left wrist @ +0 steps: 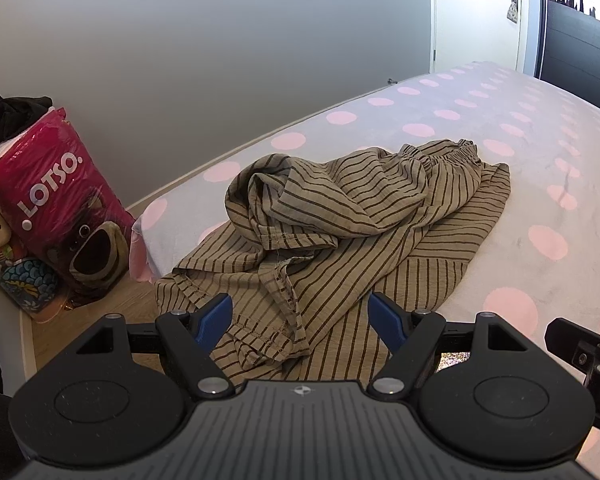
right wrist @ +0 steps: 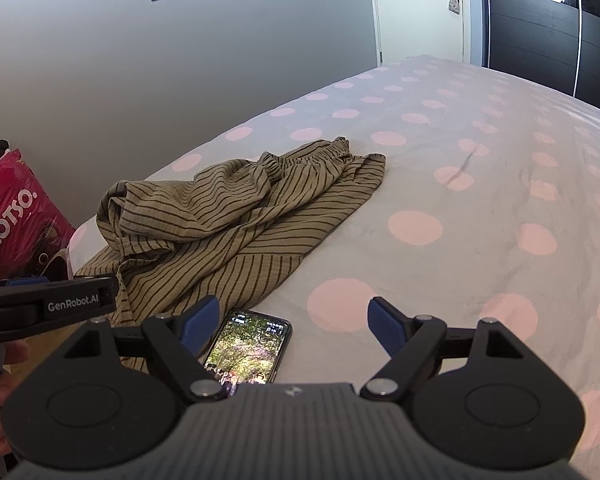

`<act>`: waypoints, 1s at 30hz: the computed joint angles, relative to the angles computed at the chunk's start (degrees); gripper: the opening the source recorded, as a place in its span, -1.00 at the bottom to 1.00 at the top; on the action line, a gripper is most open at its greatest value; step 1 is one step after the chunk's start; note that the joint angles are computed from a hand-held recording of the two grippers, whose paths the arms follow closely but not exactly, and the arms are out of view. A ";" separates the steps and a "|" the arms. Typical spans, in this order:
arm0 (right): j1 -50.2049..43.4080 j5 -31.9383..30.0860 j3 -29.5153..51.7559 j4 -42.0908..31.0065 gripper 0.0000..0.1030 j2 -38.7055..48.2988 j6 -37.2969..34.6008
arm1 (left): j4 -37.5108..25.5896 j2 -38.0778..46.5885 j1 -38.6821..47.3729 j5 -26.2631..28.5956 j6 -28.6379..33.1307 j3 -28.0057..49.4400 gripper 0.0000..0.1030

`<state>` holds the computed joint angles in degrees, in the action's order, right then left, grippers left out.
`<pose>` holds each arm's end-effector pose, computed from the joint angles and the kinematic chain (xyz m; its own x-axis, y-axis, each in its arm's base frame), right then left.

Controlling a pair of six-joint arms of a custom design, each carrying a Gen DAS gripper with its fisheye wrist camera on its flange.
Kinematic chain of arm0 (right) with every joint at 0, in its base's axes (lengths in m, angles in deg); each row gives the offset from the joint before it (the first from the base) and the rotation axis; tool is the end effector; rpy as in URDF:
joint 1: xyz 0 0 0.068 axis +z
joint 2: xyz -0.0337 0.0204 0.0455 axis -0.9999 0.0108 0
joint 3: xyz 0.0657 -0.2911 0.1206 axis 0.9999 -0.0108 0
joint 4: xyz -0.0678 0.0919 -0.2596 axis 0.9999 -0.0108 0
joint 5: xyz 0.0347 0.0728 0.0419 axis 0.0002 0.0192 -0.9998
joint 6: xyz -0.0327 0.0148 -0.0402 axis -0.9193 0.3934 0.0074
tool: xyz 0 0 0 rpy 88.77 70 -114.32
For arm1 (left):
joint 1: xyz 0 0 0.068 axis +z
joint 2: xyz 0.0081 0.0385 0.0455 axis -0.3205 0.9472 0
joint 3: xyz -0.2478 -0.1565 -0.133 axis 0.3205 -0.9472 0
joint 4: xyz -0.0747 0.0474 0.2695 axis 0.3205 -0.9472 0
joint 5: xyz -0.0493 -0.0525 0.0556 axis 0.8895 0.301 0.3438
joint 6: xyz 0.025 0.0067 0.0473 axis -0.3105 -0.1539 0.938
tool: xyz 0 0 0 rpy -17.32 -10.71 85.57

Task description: Fold clothes

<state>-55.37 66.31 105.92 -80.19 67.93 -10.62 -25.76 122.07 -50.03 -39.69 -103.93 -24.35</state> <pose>0.2789 0.1890 0.2074 -0.6391 -0.2137 -0.7388 -0.4640 0.8733 0.1488 0.2690 -0.1388 0.1412 -0.6951 -0.1669 -0.6993 -0.3415 0.9326 0.1169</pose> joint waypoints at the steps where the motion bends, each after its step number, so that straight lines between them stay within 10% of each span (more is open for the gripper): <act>1: -0.04 -0.02 -0.01 0.02 0.61 0.03 0.04 | 0.00 0.04 -0.05 -0.02 -0.02 0.01 0.44; 23: -0.04 -0.05 0.13 -0.55 0.62 1.02 -0.24 | 0.24 0.62 0.36 1.17 0.18 -0.12 0.43; 30: -2.73 0.19 -0.79 -0.72 0.62 0.52 -1.28 | 0.64 0.81 4.90 9.76 -0.18 0.30 0.10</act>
